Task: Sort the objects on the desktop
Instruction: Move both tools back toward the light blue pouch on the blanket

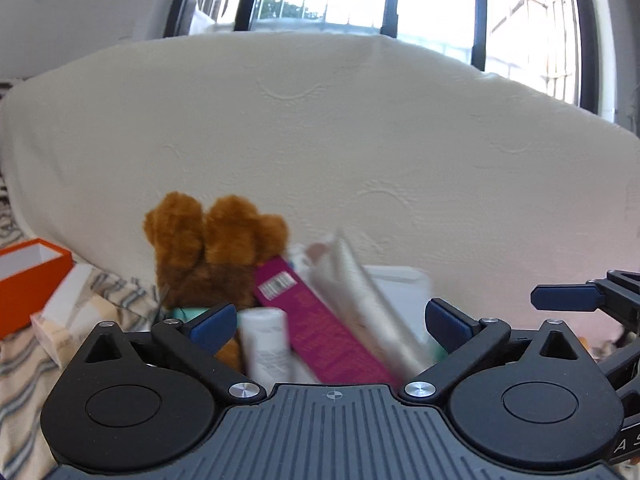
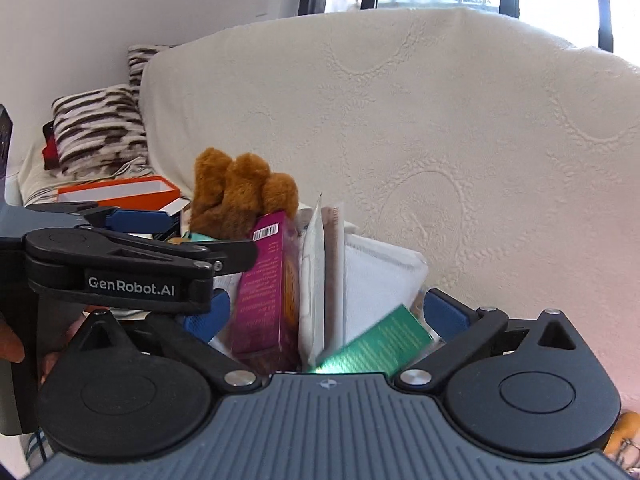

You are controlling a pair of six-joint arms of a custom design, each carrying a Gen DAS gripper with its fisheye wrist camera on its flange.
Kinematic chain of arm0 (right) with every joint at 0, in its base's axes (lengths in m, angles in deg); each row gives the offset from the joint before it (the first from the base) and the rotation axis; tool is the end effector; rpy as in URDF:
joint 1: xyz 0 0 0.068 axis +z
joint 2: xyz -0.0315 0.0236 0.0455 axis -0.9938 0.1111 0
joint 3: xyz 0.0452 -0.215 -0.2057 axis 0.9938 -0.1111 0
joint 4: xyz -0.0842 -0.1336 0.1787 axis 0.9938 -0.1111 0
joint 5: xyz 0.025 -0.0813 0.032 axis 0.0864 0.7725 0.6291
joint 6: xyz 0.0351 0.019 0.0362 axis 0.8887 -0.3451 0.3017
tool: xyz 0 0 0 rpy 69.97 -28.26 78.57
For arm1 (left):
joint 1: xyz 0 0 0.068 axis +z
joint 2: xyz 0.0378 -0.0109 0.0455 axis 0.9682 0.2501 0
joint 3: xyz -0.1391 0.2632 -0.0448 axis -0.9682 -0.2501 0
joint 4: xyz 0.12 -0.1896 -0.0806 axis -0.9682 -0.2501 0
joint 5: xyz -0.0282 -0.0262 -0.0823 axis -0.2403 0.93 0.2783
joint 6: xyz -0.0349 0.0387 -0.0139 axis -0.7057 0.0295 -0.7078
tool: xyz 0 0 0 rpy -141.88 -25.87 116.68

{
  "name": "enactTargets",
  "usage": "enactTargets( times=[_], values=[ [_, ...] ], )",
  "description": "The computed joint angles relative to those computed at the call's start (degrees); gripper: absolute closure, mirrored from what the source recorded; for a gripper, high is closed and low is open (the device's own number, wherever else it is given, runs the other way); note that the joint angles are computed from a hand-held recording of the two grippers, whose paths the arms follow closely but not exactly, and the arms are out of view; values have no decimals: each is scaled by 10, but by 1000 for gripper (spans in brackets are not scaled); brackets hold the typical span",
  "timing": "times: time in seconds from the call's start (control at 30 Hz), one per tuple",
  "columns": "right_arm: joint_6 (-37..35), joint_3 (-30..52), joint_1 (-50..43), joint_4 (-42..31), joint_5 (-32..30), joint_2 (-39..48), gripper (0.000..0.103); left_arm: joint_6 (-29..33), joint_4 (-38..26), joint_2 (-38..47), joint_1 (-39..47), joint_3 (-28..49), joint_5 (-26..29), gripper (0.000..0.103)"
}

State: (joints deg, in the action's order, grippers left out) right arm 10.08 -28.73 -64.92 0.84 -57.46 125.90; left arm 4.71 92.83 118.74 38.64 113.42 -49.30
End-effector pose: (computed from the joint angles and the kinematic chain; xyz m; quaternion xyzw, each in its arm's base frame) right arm 0.2668 0.0841 0.2569 -0.1019 0.8345 0.0102 0.5414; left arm 0.3454 -0.2540 0.2540 0.1533 0.7971 -0.1887 0.5528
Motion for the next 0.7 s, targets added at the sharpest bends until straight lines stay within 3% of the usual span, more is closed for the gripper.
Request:
enactTargets(
  times=[0.13,0.27,0.47,0.57,0.7],
  values=[
    [-6,-34,5,-38,13,-73,1,-35,-12,-26,-28,-26,3,0],
    [1,-73,-2,-85,13,-157,0,-44,17,-45,-64,-68,6,0],
    [15,-170,-56,-117,-9,-276,1,-59,38,-20,-116,-88,28,0],
    [18,-221,-124,-99,-63,-296,1,-58,38,15,-141,-76,29,0],
    [1,-294,-222,-18,-129,-261,1,-48,32,74,-167,-41,23,0]
  ],
)
